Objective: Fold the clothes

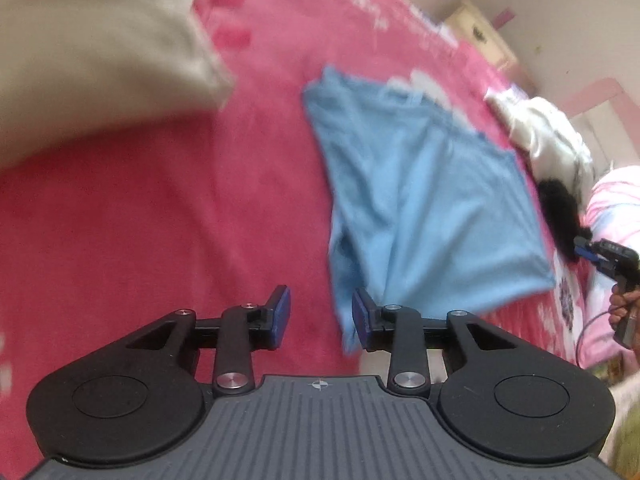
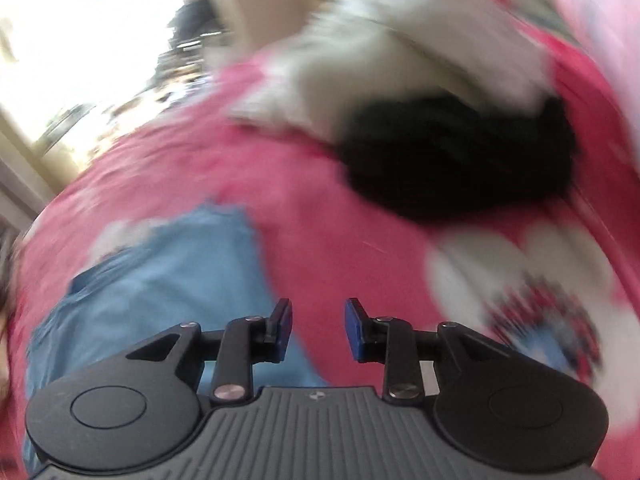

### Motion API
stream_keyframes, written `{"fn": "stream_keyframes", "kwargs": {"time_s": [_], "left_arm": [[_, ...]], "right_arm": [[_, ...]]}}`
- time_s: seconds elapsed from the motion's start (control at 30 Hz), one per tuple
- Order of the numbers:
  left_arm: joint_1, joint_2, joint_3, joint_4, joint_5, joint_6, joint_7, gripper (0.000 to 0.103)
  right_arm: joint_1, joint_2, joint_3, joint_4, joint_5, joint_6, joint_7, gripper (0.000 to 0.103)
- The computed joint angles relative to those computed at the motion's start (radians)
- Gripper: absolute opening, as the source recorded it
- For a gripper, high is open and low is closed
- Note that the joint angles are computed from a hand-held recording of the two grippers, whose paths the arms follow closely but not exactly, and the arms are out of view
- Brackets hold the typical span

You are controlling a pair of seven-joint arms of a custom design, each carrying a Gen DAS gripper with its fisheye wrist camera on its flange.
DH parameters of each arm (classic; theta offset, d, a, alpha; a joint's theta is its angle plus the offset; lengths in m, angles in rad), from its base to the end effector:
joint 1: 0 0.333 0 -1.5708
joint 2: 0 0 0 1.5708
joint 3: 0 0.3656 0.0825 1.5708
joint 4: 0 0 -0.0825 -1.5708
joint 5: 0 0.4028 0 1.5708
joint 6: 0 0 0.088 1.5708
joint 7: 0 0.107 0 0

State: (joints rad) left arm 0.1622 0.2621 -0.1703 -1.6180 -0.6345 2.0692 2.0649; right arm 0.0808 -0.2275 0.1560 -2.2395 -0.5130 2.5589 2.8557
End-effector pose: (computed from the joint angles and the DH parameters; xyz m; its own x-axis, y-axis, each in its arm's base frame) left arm 0.6920 -0.0231 0.5454 -0.2971 -0.8222 0.4855 -0.9238 0.1188 -0.3641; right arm 0.5102 0.1366 0.5613 -0.5481 -0.7962 -0.2561 -0.5806 0.5826 -0.5688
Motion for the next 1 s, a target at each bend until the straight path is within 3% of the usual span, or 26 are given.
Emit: {"fn": "stream_keyframes", "kwargs": {"time_s": [0.1,0.23,0.3,0.47,0.57,0.73,1.0], "left_arm": [[-0.025,0.072,-0.023,0.075,-0.026,0.081,-0.024,0.040],[-0.056,0.165,-0.056,0.165,0.011,0.232,-0.025,0.041],[-0.064,0.220,-0.072,0.225,0.063,0.270,-0.011,0.041],[-0.064,0.315,-0.109,0.340,0.187,0.259,0.028,0.042],[-0.055,0.350,-0.136,0.382,0.204,0.233,0.057,0.041],[-0.063,0.375,-0.151,0.397,0.225,0.260,0.082,0.040],[-0.059,0.363,-0.171,0.369,0.221,0.312,0.105,0.021]], "right_arm": [[0.036,0.135,-0.023,0.139,0.002,0.067,-0.184,0.032],[0.072,0.229,-0.073,0.222,-0.022,0.111,-0.244,0.032],[0.091,0.274,-0.100,0.265,-0.025,0.130,-0.279,0.032],[0.113,0.306,-0.164,0.267,-0.011,0.140,-0.240,0.032],[0.115,0.323,-0.187,0.260,0.008,0.163,-0.223,0.032],[0.123,0.344,-0.207,0.248,0.036,0.193,-0.256,0.032],[0.132,0.384,-0.251,0.256,0.031,0.288,-0.262,0.032]]}}
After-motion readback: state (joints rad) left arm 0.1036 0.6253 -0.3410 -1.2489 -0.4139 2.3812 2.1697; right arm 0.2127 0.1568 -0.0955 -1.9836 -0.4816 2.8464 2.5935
